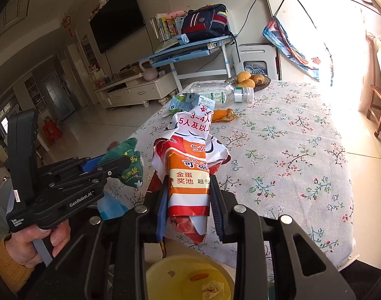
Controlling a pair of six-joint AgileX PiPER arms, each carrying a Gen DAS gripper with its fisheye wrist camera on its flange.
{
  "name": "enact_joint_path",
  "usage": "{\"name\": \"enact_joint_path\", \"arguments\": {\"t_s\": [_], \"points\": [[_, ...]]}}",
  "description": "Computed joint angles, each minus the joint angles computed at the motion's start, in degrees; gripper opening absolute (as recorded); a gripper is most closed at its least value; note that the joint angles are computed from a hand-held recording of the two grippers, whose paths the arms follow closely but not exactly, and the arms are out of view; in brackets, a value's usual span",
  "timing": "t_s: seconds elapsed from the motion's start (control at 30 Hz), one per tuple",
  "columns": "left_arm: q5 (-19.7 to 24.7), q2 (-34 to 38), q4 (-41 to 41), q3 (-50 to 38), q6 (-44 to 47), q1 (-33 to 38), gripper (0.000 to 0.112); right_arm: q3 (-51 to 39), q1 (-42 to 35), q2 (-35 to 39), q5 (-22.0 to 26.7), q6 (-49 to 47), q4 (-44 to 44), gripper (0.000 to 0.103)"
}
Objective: Collect trash
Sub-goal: 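Carry the snack bag and green plush over the yellow basin with both grippers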
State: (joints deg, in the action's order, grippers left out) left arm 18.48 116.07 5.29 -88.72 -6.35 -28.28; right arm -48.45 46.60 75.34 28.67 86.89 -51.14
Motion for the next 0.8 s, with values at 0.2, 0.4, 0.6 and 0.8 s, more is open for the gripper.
{"name": "enact_joint_path", "arguments": {"t_s": [0.2,0.4,0.6,0.8], "points": [[-3.7,-4.4,-1.0,8.2,0.0,-0.5,0.024,2.1,5.2,-1.7,3.4,5.7,-2.0,0.03],[-5.6,-7.2,-2.0,13.5,0.1,-0.6,0.024,3.0,10.6,-1.9,6.8,9.0,-1.9,0.03],[-6.8,-9.2,-3.2,17.1,0.8,-0.9,0.024,3.1,14.0,-1.2,8.2,8.7,0.4,0.03],[-8.0,-11.2,-2.6,20.5,0.1,-1.9,0.024,2.8,17.5,0.1,9.7,8.3,3.0,0.031]]}}
